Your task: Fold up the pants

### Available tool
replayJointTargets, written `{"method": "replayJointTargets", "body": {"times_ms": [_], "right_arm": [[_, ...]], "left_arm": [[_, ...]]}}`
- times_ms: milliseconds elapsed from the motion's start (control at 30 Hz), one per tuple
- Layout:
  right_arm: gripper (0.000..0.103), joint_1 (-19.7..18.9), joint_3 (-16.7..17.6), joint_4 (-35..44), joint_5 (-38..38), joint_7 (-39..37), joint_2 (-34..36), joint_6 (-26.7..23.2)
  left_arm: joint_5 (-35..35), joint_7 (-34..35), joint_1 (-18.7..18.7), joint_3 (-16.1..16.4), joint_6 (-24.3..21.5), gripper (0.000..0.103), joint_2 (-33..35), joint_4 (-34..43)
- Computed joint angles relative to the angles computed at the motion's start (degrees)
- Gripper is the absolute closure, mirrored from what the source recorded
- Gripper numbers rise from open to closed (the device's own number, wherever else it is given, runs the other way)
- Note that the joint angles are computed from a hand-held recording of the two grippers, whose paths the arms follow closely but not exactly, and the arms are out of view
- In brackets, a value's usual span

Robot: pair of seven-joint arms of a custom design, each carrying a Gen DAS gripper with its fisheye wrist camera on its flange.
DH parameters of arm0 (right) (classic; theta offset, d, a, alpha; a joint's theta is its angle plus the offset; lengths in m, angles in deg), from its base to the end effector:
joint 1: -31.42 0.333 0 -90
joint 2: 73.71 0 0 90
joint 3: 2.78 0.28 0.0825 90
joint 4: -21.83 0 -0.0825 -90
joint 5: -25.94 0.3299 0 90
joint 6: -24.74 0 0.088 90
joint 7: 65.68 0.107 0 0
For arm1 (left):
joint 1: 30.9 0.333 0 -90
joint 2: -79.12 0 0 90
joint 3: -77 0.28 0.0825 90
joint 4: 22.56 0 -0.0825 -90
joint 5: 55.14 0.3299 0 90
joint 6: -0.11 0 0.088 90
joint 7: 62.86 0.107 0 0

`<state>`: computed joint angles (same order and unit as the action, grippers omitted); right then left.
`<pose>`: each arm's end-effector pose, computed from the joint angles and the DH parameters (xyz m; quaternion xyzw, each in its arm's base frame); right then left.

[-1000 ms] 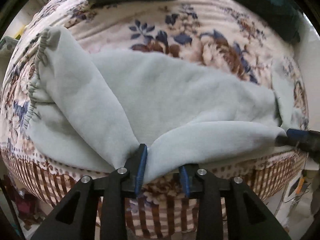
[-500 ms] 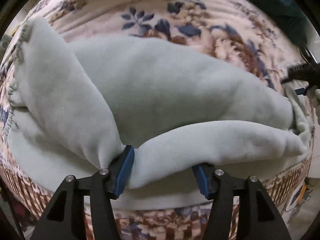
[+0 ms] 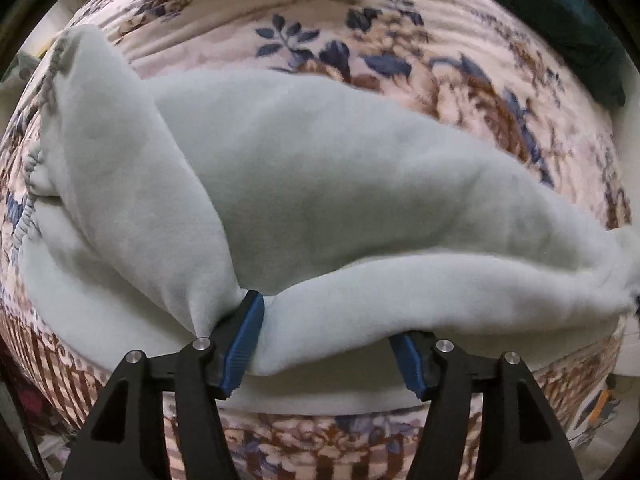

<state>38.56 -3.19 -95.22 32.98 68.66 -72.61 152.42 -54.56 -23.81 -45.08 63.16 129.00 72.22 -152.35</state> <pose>0.5182 0.0650 0.4377 -0.4091 0.9072 0.0209 0.0953 0.4135 -0.2214 0.4122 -0.8308 0.5540 -0.0485 0.0233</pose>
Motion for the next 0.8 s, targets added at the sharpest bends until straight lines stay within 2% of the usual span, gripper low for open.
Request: {"method": "replayJointTargets", "body": {"times_ms": [67,100,133,167,200,233,400,500,600,767,800], "right_arm": [[0.09,-0.98,-0.78,-5.43,5.43,-2.29,-0.95,-0.29],[0.078,-1.16,-0.85,-7.54,7.88,-3.69,-1.01,-0.7],[0.058,-1.15,-0.75,-8.94,9.48,-4.89,-1.34,-0.66],[0.045,-0.91,-0.46,-9.95,10.03,-5.7,-2.02,-0.38],[0.02,-0.39,0.07,-9.89,8.96,-6.13,-2.46,-0.83],[0.014,0.18,0.59,-10.17,7.2,-6.14,-3.41,-1.32],[0.014,5.21,4.69,-1.67,-5.48,-8.58,-3.86,-7.19],[0.014,8.72,6.42,7.73,-6.81,-14.92,1.15,-11.75],[0.014,12.03,7.8,16.6,-6.11,-21.36,7.43,-14.81],[0.014,15.73,8.67,23.95,-2.77,-25.73,15.55,-17.57],[0.014,16.37,8.83,26.43,-2.45,-26.51,18.15,-19.23]], "left_arm": [[1.44,0.47,-0.42,-0.55,-1.36,0.037,2.54,1.33],[1.91,1.19,-0.74,-0.73,-0.72,0.028,3.66,1.42],[2.44,1.72,-1.0,-0.81,-0.54,0.021,4.45,1.72],[3.52,2.1,-1.28,-0.95,-0.62,0.018,5.37,2.28],[4.5,2.57,-1.57,-1.05,-0.89,0.01,6.4,3.01],[4.6,3.47,-1.83,-1.05,-0.99,0.002,7.53,3.75],[10.59,2.95,-3.76,-0.98,-4.05,0.0,12.7,8.25],[14.15,2.33,-5.14,-1.07,-6.05,0.0,12.64,9.7],[17.5,-0.27,-6.46,-1.72,-7.44,0.0,9.14,8.56],[9.42,-0.49,-6.81,-2.71,-7.1,0.0,-1.11,2.32],[7.46,-0.68,-6.74,-2.67,-8.17,0.0,-3.74,1.26]]}}
